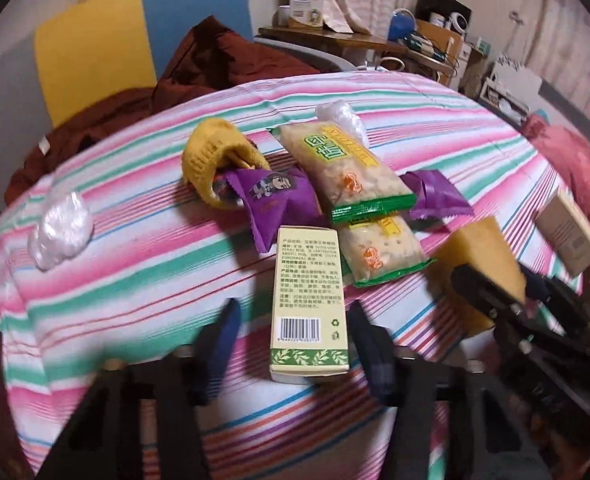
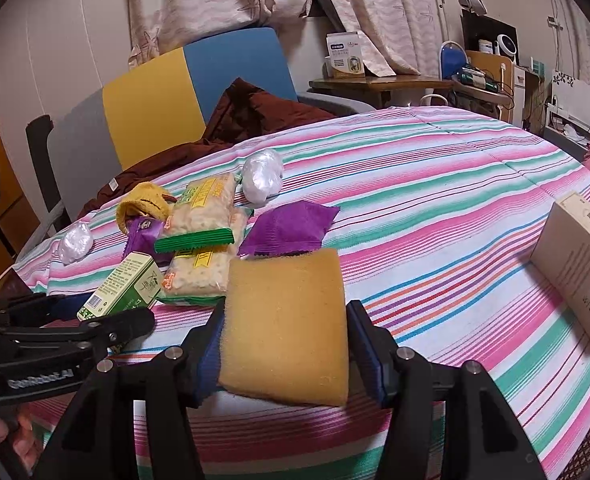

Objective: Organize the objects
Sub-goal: 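Grasp a sponge with the right tool while the left tool grasps the green box, then carry the green box and sponge toward the gold tray with both tools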

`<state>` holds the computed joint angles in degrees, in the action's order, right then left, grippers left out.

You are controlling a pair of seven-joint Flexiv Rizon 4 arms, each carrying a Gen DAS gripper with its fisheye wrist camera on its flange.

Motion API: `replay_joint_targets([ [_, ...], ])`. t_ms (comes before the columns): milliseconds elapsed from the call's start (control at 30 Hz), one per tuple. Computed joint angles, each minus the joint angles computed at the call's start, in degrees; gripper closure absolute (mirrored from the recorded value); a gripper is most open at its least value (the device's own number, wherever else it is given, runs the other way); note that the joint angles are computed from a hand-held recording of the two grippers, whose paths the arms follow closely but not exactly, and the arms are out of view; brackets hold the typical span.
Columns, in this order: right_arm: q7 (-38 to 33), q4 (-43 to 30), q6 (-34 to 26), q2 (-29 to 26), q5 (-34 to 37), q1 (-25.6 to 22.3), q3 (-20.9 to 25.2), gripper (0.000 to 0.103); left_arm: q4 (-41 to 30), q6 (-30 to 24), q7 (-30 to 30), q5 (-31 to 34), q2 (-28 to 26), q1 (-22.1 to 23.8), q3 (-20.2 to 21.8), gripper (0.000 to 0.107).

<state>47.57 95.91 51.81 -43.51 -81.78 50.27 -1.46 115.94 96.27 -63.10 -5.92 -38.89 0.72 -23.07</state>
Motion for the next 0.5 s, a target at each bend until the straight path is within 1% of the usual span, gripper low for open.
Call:
replay_joint_targets([
  [33, -0.17, -0.05, -0.05, -0.05, 0.14, -0.02, 0.04, 0.046, 0.31, 0.37, 0.46, 0.42, -0.10, 0.93, -0.89, 0.076],
  [100, -1.07, -0.30, -0.51, -0.18, 0.88, 0.08, 0.19, 0.046, 1.37, 0.65, 0.80, 0.76, -0.29, 3.75, -3.68, 0.076],
  [267, -1.76, -0.51, -0.59, -0.31, 1.60, 0.34, -0.01, 0.046, 4.07, 3.49, -0.71, 2.21, -0.75, 8.25, -7.40, 0.076],
  [367, -1.59, -0.47, -0.26, -0.29, 1.51, 0.32, -0.14, 0.046, 6.27, 3.87, -2.52, 3.67, -0.80, 12.68, -11.16, 0.076],
  [433, -1.36, -0.35, -0.19, -0.20, 1.31, 0.34, -0.22, 0.046, 7.79, 3.86, -3.71, 4.65, -1.24, 16.68, -14.68, 0.076],
  [500, -1.64, -0.36, -0.41, -0.20, 1.52, 0.39, -0.13, 0.046, 9.68, 4.92, -5.36, 5.79, -1.61, 19.97, -17.30, 0.076],
])
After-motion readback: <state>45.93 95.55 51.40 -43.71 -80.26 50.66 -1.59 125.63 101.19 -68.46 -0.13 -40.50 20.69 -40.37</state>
